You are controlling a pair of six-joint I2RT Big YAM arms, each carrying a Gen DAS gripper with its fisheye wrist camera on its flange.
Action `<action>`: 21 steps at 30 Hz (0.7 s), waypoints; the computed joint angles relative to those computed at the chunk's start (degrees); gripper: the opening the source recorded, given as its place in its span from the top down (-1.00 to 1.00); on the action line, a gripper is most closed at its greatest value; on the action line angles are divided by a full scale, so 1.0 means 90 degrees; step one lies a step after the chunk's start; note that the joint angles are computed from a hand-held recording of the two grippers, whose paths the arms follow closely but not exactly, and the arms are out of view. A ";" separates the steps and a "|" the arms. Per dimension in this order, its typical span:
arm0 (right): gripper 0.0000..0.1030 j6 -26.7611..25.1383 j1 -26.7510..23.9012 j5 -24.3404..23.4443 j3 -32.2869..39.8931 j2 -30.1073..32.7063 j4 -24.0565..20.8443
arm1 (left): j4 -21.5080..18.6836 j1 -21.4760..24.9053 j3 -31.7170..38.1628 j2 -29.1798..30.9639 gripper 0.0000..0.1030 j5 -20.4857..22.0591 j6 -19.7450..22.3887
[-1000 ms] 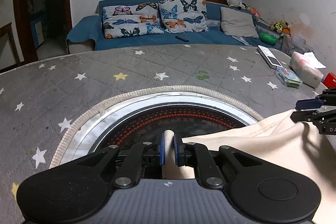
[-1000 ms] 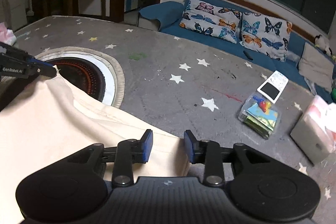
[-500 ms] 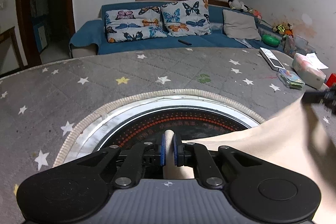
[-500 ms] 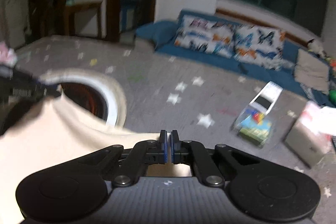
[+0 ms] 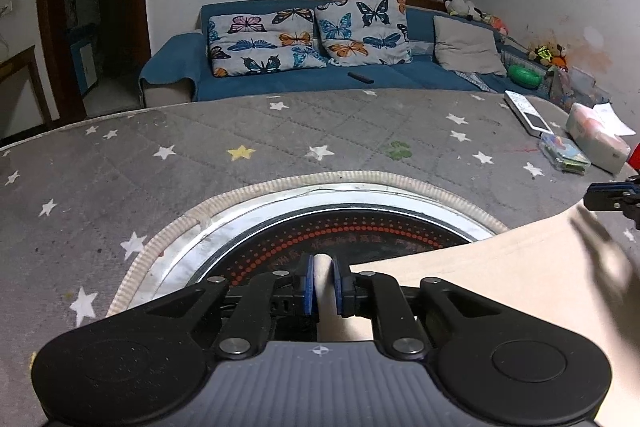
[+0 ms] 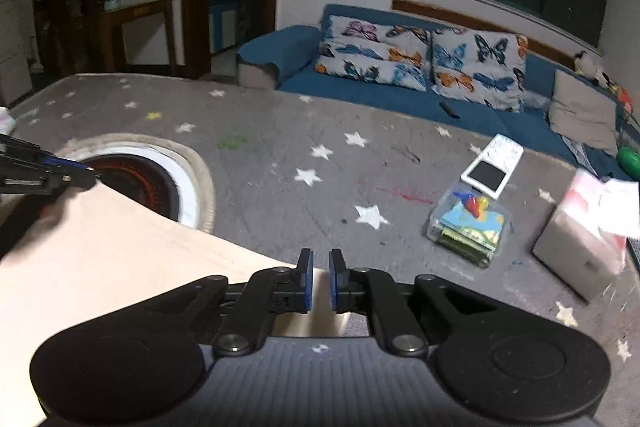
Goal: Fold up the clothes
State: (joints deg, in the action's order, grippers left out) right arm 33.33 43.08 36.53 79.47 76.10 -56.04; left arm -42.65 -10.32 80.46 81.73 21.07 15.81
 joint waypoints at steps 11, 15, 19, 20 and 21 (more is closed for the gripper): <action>0.67 0.0371 0.0764 -0.0361 0.0072 -0.0203 -0.0412 | -0.0422 0.0608 -0.0416 -0.1005 0.71 0.0604 0.0204; 0.62 0.0666 0.1202 -0.0378 0.0047 -0.0293 -0.0498 | -0.0601 0.1262 -0.0617 -0.1414 0.58 0.0678 0.0257; 0.45 0.0896 0.1687 -0.0292 0.0050 -0.0297 -0.0591 | -0.0660 0.2074 -0.0963 -0.1885 0.34 0.0796 0.0300; 0.45 0.0963 0.1789 -0.0277 0.0052 -0.0289 -0.0617 | -0.0673 0.2260 -0.1057 -0.1990 0.30 0.0781 0.0331; 0.44 0.1037 0.1875 -0.0269 0.0052 -0.0280 -0.0644 | -0.0703 0.2432 -0.1163 -0.2113 0.29 0.0772 0.0394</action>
